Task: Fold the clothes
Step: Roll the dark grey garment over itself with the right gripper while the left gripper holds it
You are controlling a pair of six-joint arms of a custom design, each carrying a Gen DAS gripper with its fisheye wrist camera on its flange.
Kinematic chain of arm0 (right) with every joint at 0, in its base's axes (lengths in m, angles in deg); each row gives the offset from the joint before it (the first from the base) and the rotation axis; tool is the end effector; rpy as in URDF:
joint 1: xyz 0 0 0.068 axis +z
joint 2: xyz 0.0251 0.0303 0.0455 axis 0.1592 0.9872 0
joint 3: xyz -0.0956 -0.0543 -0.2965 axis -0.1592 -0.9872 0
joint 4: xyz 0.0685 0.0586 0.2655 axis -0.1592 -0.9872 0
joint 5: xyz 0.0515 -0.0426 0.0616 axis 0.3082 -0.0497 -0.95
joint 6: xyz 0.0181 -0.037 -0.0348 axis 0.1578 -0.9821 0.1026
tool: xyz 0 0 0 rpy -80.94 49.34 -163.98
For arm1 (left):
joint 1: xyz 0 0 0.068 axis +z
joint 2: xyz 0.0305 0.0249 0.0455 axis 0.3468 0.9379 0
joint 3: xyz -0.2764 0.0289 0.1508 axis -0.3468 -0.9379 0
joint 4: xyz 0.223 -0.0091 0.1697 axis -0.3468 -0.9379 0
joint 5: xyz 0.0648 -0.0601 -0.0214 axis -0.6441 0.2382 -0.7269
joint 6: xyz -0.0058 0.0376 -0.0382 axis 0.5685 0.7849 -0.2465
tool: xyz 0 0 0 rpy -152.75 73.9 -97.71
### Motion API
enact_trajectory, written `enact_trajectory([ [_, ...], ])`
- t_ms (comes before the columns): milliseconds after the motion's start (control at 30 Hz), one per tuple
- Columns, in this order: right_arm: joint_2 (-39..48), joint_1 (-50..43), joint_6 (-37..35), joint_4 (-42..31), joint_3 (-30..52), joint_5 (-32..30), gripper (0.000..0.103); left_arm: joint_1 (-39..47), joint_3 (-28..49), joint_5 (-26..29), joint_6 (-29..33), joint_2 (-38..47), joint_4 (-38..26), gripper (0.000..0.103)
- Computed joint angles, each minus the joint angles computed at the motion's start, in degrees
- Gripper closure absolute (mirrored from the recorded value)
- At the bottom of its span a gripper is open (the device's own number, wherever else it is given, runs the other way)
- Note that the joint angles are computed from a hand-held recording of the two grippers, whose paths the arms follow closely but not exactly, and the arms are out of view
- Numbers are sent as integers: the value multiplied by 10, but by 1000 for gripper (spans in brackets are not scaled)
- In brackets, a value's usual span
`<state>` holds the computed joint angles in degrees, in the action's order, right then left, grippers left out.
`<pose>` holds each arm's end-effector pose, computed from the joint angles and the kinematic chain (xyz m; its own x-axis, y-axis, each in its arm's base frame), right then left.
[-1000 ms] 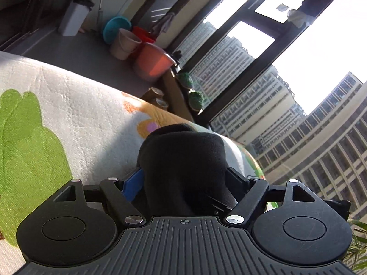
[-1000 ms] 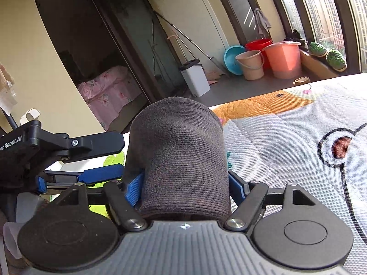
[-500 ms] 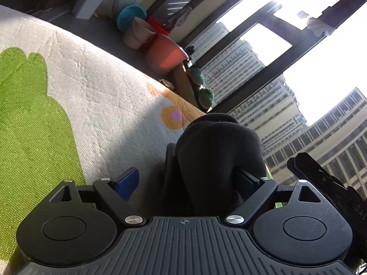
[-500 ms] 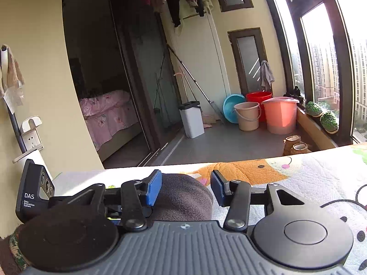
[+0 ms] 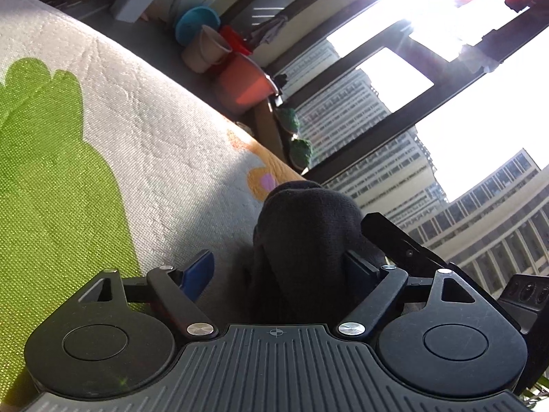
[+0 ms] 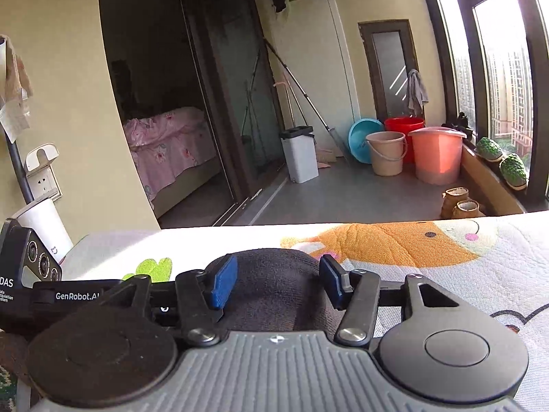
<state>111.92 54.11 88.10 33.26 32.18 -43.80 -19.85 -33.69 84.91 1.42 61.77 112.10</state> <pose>0.1117 0.0886 0.2436 -0.4649 0.1758 -0.8677 -0.1277 0.9565 0.2622 0.2008 -0.1821 0.1459 -0.8277 -0.2295 -0.5121 0.2917 0.6036 -0.7420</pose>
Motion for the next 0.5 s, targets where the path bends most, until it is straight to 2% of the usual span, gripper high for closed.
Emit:
enact_trajectory([
  [100, -24, 88, 65, -46, -10, 76, 43, -2, -7, -4, -3, -3, 8, 15],
  [133, -20, 130, 92, -57, -14, 119, 40, -6, -8, -10, 0, -4, 7, 14],
  [200, 31, 221, 148, -67, -20, 229, 40, -21, -4, -34, 11, -8, -4, 14],
  [300, 102, 280, 178, -74, -14, 313, 39, -33, -3, -55, 15, -6, -2, 14],
  [400, 91, 279, 173, -74, -18, 314, 34, -33, -6, -56, 15, -1, 9, 14],
  [500, 49, 309, 214, -125, -8, 324, 33, -41, -9, -63, 24, 4, 23, 11],
])
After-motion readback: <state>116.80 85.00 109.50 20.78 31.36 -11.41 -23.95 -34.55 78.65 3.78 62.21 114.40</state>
